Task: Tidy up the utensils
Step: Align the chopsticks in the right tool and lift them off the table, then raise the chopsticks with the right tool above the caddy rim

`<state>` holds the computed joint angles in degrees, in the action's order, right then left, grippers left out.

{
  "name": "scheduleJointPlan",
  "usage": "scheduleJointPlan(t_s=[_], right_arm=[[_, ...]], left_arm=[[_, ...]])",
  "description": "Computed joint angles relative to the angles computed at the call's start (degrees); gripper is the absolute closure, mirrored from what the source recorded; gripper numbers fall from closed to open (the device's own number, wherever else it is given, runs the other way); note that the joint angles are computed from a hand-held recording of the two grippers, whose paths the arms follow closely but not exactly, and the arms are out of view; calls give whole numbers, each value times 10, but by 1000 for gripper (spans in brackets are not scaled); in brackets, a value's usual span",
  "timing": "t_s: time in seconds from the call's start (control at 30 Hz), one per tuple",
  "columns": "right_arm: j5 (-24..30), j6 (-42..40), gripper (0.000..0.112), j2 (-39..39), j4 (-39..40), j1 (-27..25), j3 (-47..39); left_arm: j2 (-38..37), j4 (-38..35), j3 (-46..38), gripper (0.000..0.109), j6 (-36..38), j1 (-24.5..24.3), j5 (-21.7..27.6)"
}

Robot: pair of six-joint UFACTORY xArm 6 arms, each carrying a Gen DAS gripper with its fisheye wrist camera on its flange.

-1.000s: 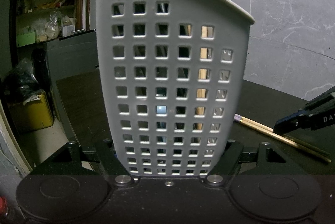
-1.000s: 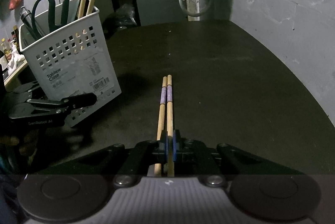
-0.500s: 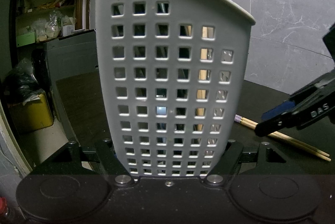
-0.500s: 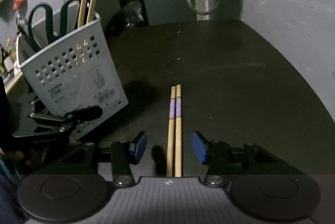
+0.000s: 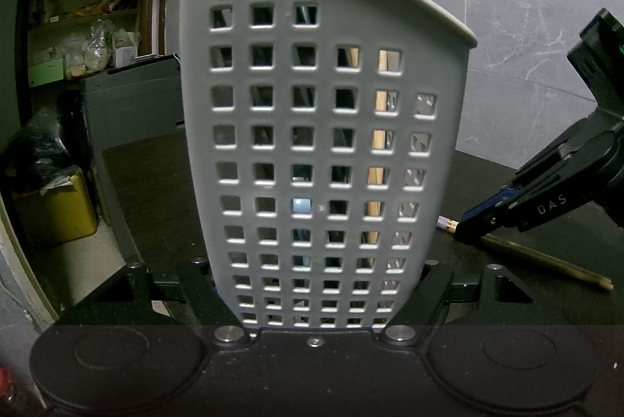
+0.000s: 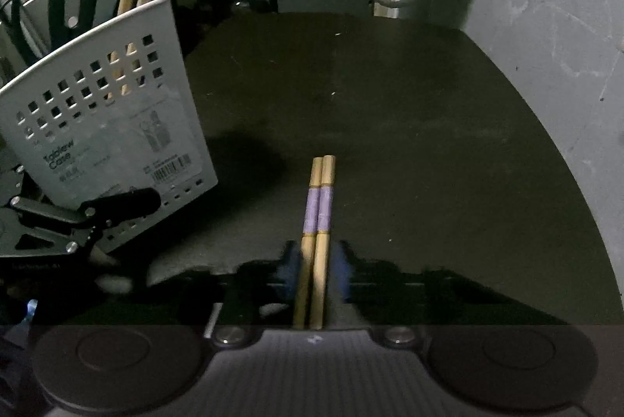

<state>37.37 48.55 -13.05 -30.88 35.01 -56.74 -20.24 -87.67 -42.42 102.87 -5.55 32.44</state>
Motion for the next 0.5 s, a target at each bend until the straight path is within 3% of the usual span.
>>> scheduleJointPlan(t_s=[0.2,0.5], right_arm=[[58,-87,99,21,79,1,-50],[51,-103,98,25,93,-5,-54]], left_arm=[[0,-1,0,34,1,0,0],[0,-1,0,34,0,0,0]])
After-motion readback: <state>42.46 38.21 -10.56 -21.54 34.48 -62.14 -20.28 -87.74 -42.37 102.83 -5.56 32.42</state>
